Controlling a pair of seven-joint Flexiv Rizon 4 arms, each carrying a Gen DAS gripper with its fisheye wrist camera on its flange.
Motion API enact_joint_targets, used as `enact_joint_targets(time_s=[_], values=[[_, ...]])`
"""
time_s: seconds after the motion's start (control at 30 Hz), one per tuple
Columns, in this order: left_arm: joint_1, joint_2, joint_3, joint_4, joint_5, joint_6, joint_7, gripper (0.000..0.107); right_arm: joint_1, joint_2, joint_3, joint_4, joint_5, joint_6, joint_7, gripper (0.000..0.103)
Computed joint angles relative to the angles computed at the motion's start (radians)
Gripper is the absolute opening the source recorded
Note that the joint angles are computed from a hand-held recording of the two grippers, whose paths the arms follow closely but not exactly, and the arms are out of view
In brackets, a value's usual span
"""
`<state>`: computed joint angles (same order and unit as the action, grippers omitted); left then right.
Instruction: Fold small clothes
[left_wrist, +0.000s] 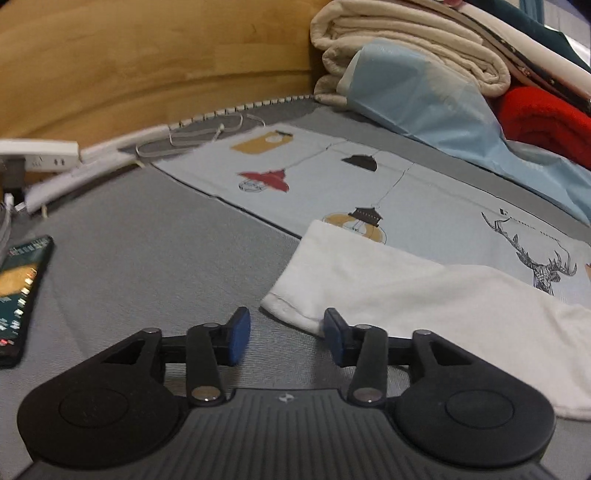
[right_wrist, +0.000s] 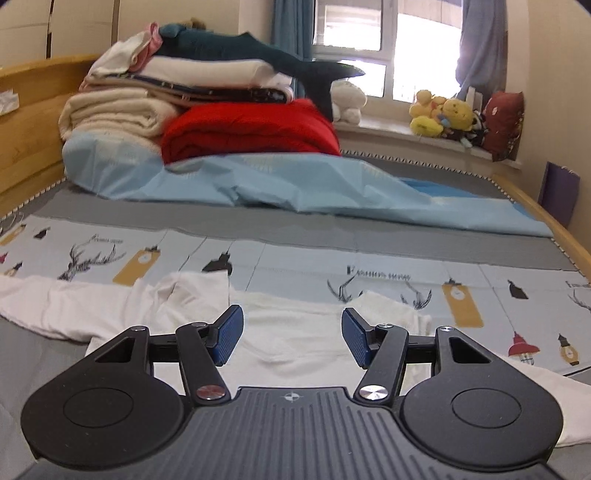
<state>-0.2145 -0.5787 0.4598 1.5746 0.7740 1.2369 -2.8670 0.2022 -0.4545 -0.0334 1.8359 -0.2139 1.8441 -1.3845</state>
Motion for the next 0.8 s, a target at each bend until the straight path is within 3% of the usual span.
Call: enact_joint_targets(time_s=[0.13,0.2,0.23,0.47,0.7,0.8], values=[[0.006,-0.034,-0.004,-0.037,-0.012,-0.005,0.02,0.047,0.018,-0.005,-0.013,-0.002,-0.005,-0.018,-0.004,0.061],[0.007,-0.049,-0.008,-0.059,-0.018,-0.015,0.034,0.032,0.033,-0.008,-0.026,-0.001,-0.004,-0.024,-0.007,0.061],[0.01,-0.051,-0.013,-0.063,-0.024,-0.008,0.041,0.014,0.037,-0.01,-0.029,-0.001,-0.005,-0.028,-0.009,0.061],[-0.062,-0.052,0.0,-0.148,0.017,-0.111,0.065,0.012,0.088,-0.009,-0.087,0.013,0.008,-0.019,-0.031,0.061],[-0.127,-0.029,-0.074,-0.269,0.082,-0.149,0.067,0.011,0.039,-0.002,-0.042,0.01,0.015,-0.025,-0.018,0.058],[-0.156,-0.039,-0.136,-0.341,0.071,-0.143,0.123,0.011,0.0,0.005,-0.014,0.017,0.001,-0.016,-0.029,0.042]])
